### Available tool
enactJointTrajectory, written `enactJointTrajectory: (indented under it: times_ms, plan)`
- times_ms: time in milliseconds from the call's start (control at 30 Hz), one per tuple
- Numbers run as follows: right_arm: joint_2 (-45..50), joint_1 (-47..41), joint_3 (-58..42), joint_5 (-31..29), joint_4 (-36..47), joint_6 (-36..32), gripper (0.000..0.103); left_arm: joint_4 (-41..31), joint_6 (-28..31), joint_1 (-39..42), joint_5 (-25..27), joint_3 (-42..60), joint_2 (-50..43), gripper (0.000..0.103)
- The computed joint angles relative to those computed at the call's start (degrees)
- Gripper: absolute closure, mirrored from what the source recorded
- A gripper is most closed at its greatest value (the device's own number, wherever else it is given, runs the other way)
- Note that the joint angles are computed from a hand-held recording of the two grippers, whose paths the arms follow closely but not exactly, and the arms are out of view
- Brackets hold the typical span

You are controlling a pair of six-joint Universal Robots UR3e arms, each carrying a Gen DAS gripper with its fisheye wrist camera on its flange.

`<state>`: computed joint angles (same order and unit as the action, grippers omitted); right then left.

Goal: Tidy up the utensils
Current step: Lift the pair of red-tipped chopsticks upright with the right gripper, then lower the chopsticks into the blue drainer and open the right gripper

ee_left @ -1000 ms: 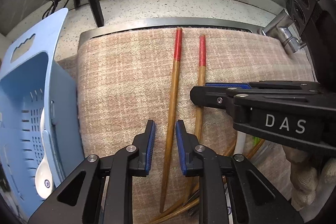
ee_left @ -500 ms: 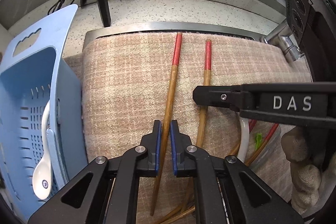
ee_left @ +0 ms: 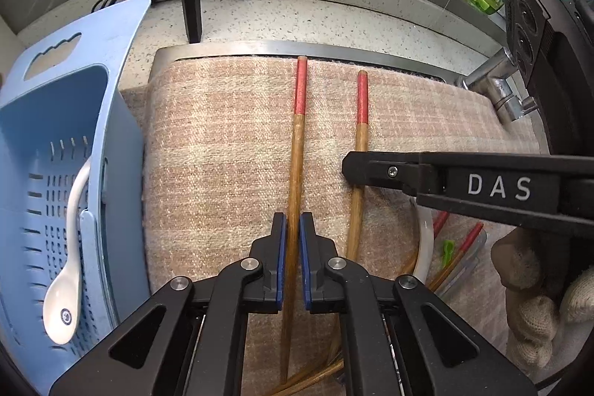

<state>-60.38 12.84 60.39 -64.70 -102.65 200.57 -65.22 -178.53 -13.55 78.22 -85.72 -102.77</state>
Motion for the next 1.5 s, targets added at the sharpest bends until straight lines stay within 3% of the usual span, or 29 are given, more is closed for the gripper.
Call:
enactJointTrajectory:
  times_ms: [167, 267, 500, 700, 900, 1100, 1167, 1267, 1500]
  plan:
    - [-5.05, -1.99, 10.24, 4.64, -9.6, 1.75, 0.094, 1.53, 0.34, 0.16, -0.14, -3.0, 2.63, 0.097]
    - [-5.79, -1.51, 10.53, 3.33, -11.9, 2.01, 0.094, 1.98, 0.34, 0.2, -0.03, -3.46, 3.31, 0.097]
    - [-5.49, -1.63, 6.71, -0.83, -11.69, 1.49, 0.095, -1.24, 1.56, -0.85, 1.25, 1.35, -0.69, 0.098]
    - [-9.54, -5.12, 9.57, -1.52, -12.64, -0.16, 0.096, 3.05, -0.24, 0.17, -1.54, -0.42, 1.38, 0.098]
    - [-11.2, -10.11, 13.44, 4.4, -12.13, 0.65, 0.097, 1.34, 0.18, 1.45, -3.35, 3.21, 0.43, 0.098]
    - [-14.55, -13.28, 17.6, 4.92, -16.4, 2.57, 0.097, 3.01, -0.74, 1.62, -3.17, 5.66, 0.39, 0.098]
    - [-14.89, -14.64, 15.87, 5.52, -15.27, 1.78, 0.097, 2.56, -0.74, 1.92, -4.13, 6.74, 0.48, 0.098]
    - [-13.83, -17.28, 11.11, 11.12, -8.0, -1.55, 0.097, 1.38, -0.9, 2.21, -5.52, 8.03, 1.16, 0.098]
    - [-17.97, -15.05, 11.65, 10.0, -7.06, -2.31, 0.097, -2.62, 2.49, 5.67, -6.18, 3.74, 10.92, 0.098]
